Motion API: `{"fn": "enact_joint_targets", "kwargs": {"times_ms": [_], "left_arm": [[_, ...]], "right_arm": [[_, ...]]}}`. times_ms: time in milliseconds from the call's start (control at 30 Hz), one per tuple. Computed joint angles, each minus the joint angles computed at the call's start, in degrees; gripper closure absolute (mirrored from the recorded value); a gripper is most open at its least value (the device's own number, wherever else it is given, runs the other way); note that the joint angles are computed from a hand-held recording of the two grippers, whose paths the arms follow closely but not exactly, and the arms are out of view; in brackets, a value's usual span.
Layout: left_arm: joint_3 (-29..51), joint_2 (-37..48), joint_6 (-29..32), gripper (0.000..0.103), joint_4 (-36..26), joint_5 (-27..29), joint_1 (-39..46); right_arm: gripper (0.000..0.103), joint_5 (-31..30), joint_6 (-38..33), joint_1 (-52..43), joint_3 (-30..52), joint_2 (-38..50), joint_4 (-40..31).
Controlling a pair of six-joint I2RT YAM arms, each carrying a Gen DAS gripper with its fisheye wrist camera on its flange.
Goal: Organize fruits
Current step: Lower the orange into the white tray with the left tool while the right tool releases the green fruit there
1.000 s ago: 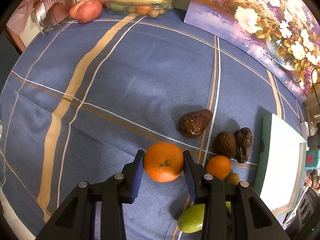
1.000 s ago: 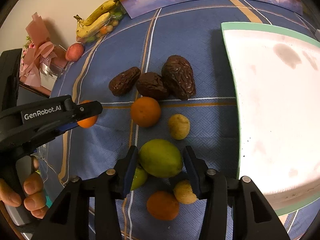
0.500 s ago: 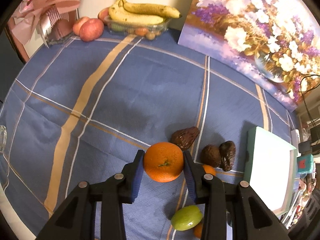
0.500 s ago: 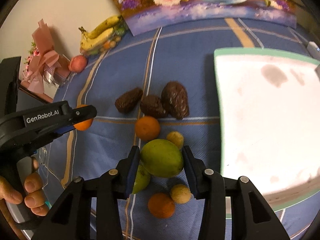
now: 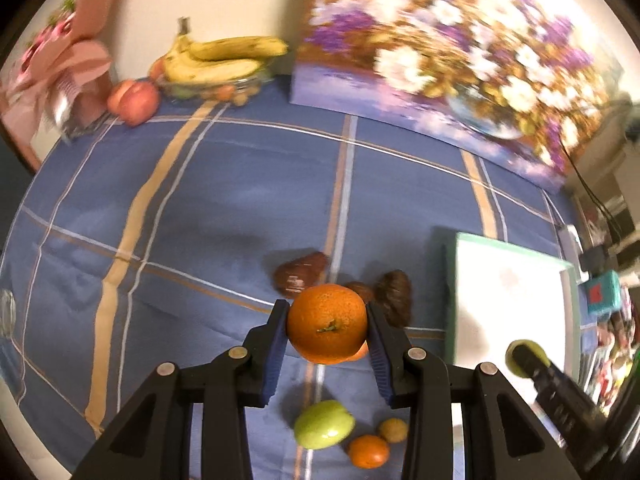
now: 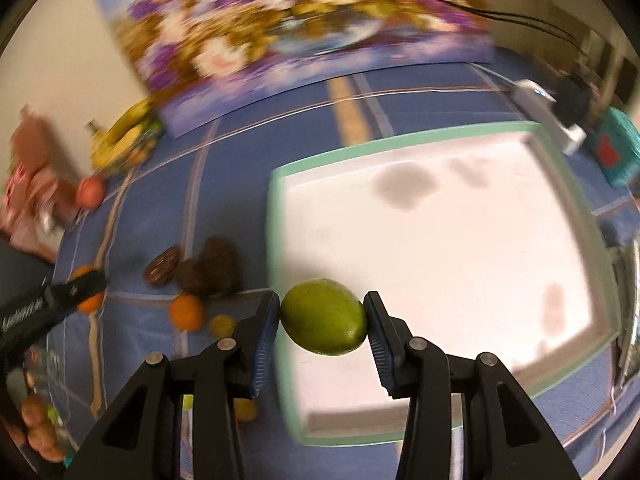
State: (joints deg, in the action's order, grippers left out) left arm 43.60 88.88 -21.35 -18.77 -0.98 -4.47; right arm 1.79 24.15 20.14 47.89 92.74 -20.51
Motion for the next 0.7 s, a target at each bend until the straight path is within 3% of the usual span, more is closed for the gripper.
{"fn": "enact_joint_targets", "kwargs": {"times_ms": [400, 700], "left_arm": [[6.85, 6.17, -2.0, 0.063, -2.42, -4.66, -16.92], [10.4, 11.78, -1.79, 0.063, -1.44, -6.6, -24.48]], "right_arm": [[0.058, 1.71, -3.51, -13.45, -1.56, -5.12, -2.97], [0.058, 2.02, -5.55, -17.54, -1.96, -7.11, -3.69]]}}
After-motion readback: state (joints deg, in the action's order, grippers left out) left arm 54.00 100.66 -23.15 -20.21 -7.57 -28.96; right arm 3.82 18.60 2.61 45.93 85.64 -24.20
